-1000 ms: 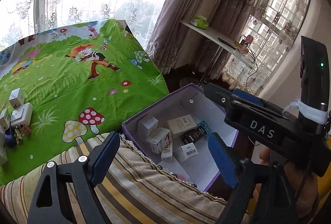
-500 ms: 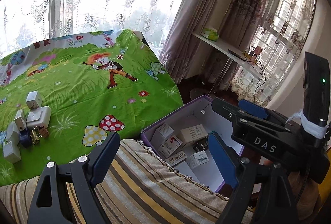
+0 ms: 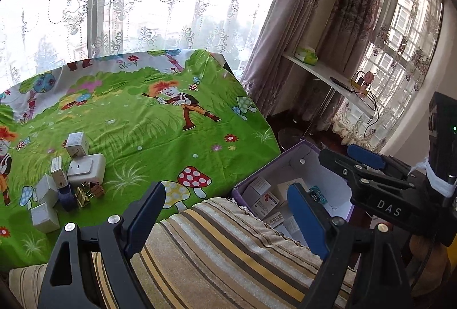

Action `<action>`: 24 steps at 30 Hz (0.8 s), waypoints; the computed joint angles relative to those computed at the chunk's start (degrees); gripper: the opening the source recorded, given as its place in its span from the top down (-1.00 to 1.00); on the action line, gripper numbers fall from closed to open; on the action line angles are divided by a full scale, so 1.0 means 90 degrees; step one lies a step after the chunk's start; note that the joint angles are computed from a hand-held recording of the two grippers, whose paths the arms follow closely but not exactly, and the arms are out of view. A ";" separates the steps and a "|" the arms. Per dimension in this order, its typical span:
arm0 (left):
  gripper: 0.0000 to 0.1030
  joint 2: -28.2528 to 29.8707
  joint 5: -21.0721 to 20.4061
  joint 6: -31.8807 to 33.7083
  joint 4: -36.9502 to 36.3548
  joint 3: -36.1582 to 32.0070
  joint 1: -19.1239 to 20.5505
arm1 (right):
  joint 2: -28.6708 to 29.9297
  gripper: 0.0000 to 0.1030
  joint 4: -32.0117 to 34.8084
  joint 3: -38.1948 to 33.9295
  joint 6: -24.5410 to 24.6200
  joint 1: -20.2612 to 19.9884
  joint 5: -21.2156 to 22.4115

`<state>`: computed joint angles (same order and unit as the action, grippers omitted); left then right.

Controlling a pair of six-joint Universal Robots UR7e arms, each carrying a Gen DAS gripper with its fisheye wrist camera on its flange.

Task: Organize rigid objects
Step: 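Move both open tools back over the remaining boxes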

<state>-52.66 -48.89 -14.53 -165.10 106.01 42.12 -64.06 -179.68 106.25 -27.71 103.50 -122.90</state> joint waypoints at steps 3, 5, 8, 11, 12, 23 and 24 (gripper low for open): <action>-0.71 -0.0102 0.0149 -0.0033 0.0094 0.0044 0.0026 | 0.0076 -0.45 0.0077 -0.0062 -0.0072 0.0079 -0.0010; -0.71 -0.0184 0.0155 -0.0044 0.0182 0.0069 0.0073 | 0.0136 -0.45 0.0086 -0.0098 -0.0117 0.0133 -0.0016; -0.71 -0.0318 0.0188 -0.0095 0.0201 0.0134 0.0146 | 0.0242 -0.45 0.0150 -0.0162 -0.0171 0.0201 -0.0022; -0.71 -0.0443 0.0230 -0.0157 0.0190 0.0187 0.0230 | 0.0337 -0.46 0.0250 -0.0219 -0.0182 0.0255 -0.0025; -0.71 -0.0476 0.0264 -0.0181 0.0217 0.0197 0.0248 | 0.0370 -0.46 0.0290 -0.0241 -0.0178 0.0272 -0.0030; -0.71 -0.0855 0.0616 -0.0134 0.0211 0.0278 0.0454 | 0.0831 -0.46 0.0553 -0.0658 -0.0324 0.0510 -0.0009; -0.71 -0.0887 0.0633 -0.0136 0.0216 0.0267 0.0479 | 0.0878 -0.46 0.0576 -0.0698 -0.0338 0.0536 0.0009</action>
<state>-60.64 -43.19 -15.75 -163.15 108.41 46.43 -56.16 -174.49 99.97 -30.76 108.33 -122.83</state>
